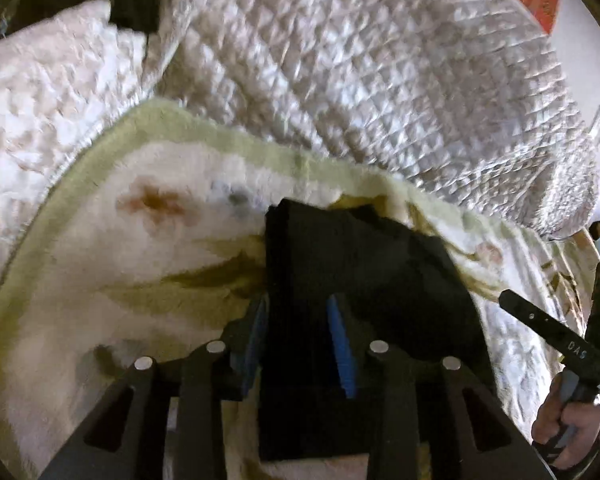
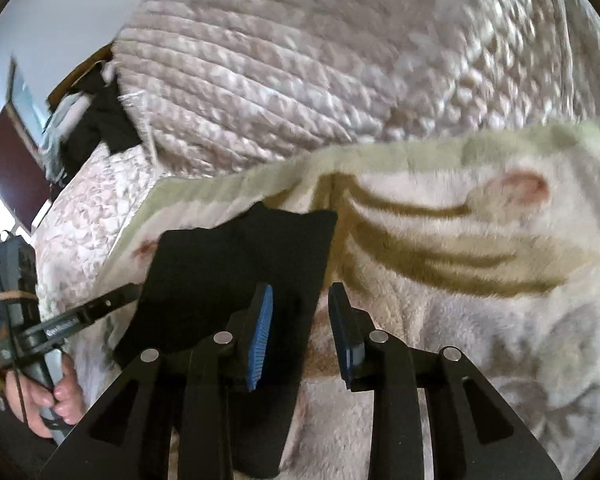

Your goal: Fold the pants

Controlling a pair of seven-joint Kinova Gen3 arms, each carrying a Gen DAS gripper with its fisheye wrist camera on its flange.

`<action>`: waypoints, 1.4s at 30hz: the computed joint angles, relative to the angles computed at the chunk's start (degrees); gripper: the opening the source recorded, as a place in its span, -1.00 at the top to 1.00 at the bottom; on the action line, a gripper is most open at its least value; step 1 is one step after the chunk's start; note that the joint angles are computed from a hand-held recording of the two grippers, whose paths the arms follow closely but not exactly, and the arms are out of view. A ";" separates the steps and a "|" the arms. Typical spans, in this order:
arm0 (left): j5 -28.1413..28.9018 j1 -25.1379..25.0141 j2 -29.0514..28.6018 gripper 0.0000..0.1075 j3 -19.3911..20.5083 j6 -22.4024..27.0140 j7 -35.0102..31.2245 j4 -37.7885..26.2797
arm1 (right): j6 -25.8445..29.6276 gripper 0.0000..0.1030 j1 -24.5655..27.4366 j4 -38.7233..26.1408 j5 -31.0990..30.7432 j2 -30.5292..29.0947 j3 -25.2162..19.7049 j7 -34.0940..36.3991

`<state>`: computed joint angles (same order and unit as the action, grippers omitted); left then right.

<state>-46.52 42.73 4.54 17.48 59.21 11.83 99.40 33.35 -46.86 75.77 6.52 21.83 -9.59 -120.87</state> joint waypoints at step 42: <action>2.73 19.73 12.57 0.02 -2.87 18.08 3.36 -10.90 | 9.22 0.14 -11.15 9.13 16.79 -3.86 -1.84 -8.92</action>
<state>-43.79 62.46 17.11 14.61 77.29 15.19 88.50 42.57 -58.02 84.90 23.31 17.97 -11.43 -129.79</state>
